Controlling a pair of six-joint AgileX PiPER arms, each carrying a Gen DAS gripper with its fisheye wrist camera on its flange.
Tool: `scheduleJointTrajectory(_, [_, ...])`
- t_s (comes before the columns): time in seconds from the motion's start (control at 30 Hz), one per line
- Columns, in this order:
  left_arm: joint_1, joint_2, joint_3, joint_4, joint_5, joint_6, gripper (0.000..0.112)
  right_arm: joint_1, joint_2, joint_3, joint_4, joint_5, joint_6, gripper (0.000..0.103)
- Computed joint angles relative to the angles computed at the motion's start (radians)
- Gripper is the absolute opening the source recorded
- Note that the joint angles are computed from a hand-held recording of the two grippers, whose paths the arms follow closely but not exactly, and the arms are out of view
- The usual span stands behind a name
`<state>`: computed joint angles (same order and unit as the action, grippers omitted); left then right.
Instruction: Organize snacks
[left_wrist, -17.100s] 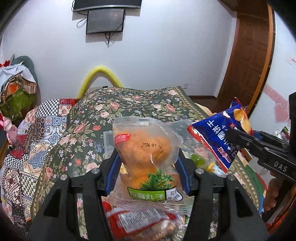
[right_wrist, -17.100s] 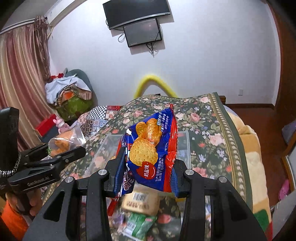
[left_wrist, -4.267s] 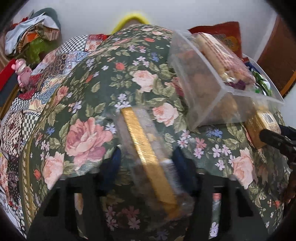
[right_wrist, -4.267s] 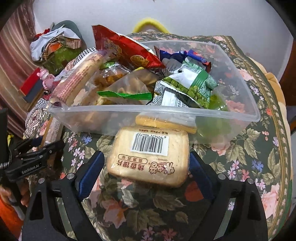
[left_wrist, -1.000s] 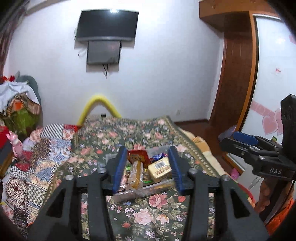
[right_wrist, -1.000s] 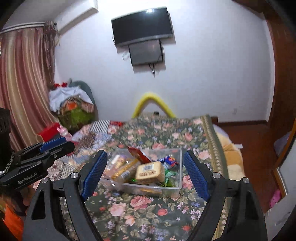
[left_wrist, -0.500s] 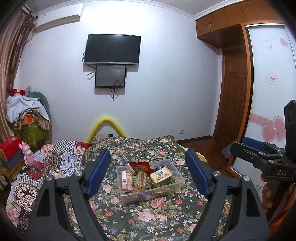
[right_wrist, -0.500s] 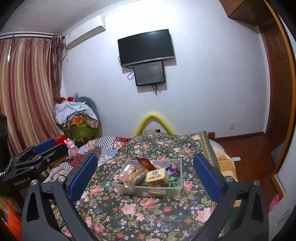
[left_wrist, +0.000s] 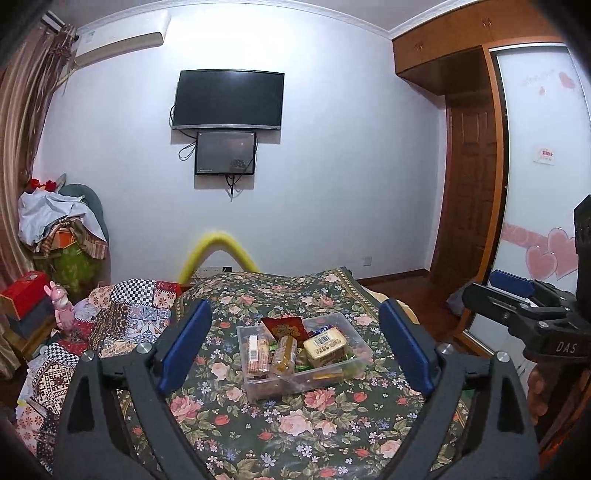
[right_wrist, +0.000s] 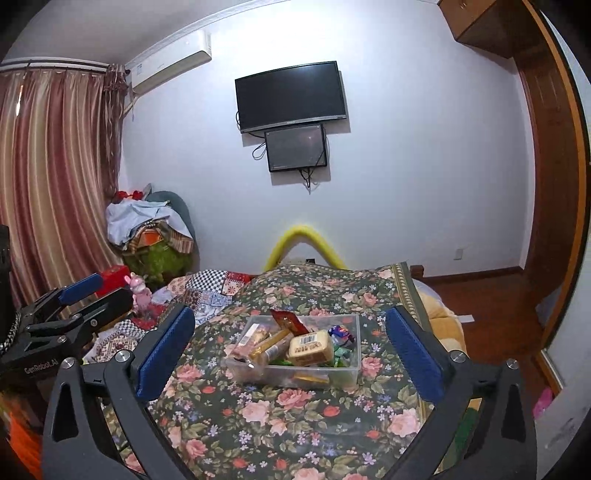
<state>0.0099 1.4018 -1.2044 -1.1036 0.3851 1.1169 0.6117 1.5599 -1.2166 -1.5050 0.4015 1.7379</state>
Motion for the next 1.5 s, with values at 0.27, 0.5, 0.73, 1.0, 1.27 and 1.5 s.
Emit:
scheduleJointTrajectory(0.27, [-0.004,-0.010,0.017,0.013,-0.012,0.001,0.098,0.019,-0.003,0.012,-0.025,0.024,0.021,0.103])
scheduleJointTrajectory(0.5, [-0.011,-0.014,0.025,0.014,-0.019,0.009,0.100,0.035,-0.004,0.016,-0.032,0.045,0.020,0.103])
scheduleJointTrajectory(0.73, [-0.006,-0.007,0.021,0.003,-0.009,0.007,0.101,0.034,-0.001,0.016,-0.032,0.041,0.028,0.103])
scheduleJointTrajectory(1.0, [-0.008,-0.005,0.019,-0.002,-0.005,0.005,0.102,0.044,-0.002,0.014,-0.025,0.053,0.022,0.103])
scheduleJointTrajectory(1.27, [-0.003,-0.007,0.021,-0.010,0.005,0.008,0.102,0.048,-0.002,0.010,-0.017,0.057,0.011,0.103])
scheduleJointTrajectory(1.5, [-0.001,-0.005,0.016,0.003,0.017,-0.012,0.102,0.050,-0.001,0.005,-0.010,0.058,0.002,0.103])
